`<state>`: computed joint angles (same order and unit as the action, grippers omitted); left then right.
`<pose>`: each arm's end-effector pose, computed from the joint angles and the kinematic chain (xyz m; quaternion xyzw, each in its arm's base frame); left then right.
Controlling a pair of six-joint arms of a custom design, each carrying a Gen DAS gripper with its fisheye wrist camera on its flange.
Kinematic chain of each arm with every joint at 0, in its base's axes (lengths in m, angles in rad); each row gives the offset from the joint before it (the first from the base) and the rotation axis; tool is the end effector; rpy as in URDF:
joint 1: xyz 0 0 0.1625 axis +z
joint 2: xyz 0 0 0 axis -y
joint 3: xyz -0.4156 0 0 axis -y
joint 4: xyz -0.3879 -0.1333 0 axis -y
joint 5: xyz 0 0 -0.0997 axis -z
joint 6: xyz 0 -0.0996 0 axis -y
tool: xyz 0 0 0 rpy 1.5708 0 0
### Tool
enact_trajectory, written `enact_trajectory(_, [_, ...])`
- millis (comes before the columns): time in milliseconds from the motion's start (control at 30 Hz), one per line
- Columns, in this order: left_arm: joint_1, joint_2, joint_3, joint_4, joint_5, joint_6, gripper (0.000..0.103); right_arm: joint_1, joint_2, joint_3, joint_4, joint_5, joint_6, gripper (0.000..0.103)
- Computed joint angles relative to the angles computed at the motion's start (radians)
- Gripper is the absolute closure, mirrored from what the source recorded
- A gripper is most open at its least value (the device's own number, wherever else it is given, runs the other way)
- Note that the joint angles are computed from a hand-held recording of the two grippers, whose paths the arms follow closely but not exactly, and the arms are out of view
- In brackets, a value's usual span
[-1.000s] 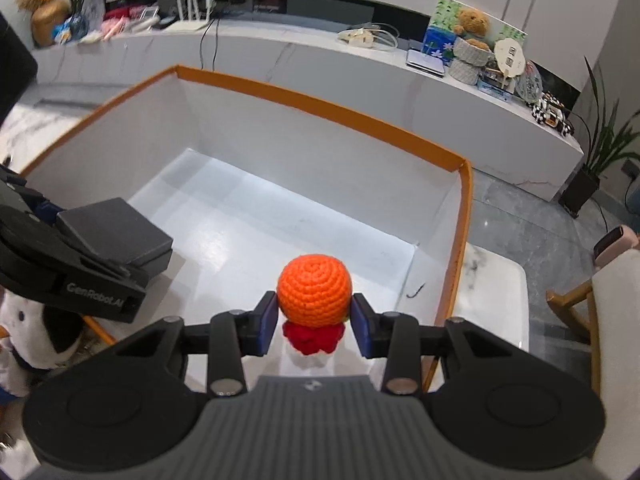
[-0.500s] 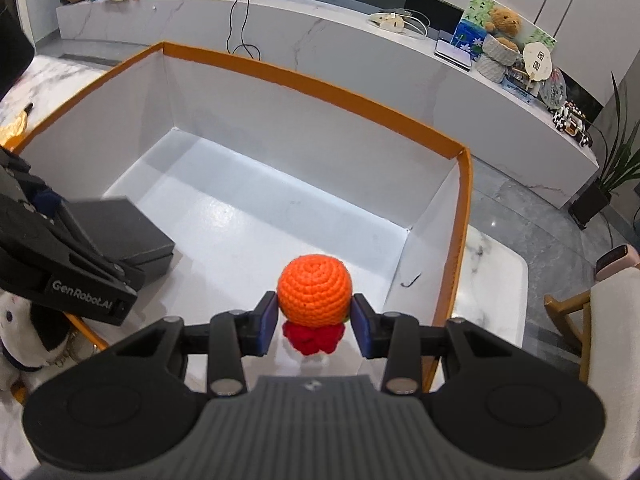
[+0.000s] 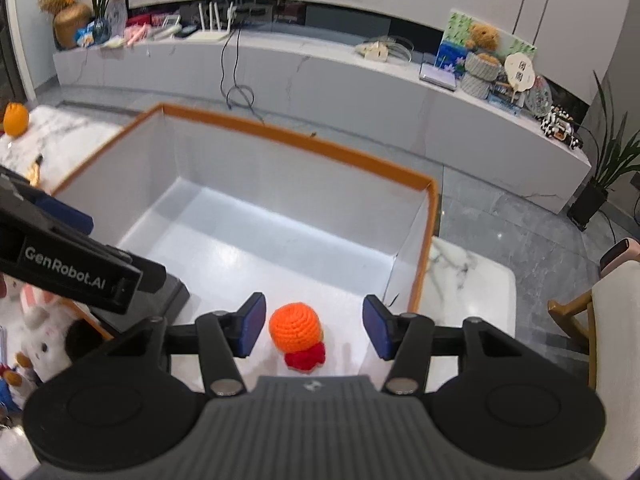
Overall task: Organize objects
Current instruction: 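Lower the gray box into the orange box while the right gripper releases the ball, then withdraw both grippers from the orange box back over the table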
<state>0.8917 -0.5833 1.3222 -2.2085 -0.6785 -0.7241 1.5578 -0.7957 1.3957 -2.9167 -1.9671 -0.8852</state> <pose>-0.2922 -0.6977 0.0579 0.0015 0.9012 -0.2433 0.3586 0.0851 -0.7477 0.2405 0.3207 -0.8579 0.2422 0.3202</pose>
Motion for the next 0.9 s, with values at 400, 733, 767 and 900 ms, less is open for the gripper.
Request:
enact_trajectory(400, [-0.094,-0.056,0.135,-0.102,0.041,0.001,0.002,0.013,-0.187,0.212,-0.126,0.085,0.049,0.044])
enact_trajectory(733, [-0.184,-0.129,0.305,-0.142,0.077,-0.073,0.002,-0.04,-0.399,0.476,-0.168,0.136,0.052,0.043])
enact_trajectory(767, [-0.192,-0.135,0.319,-0.146,0.078,-0.085,0.002,-0.046,-0.416,0.496,-0.175,0.14,0.05,0.043])
enact_trajectory(900, [-0.22,-0.162,0.382,-0.147,0.078,-0.139,0.002,-0.069,-0.462,0.543,-0.185,0.141,0.043,0.042])
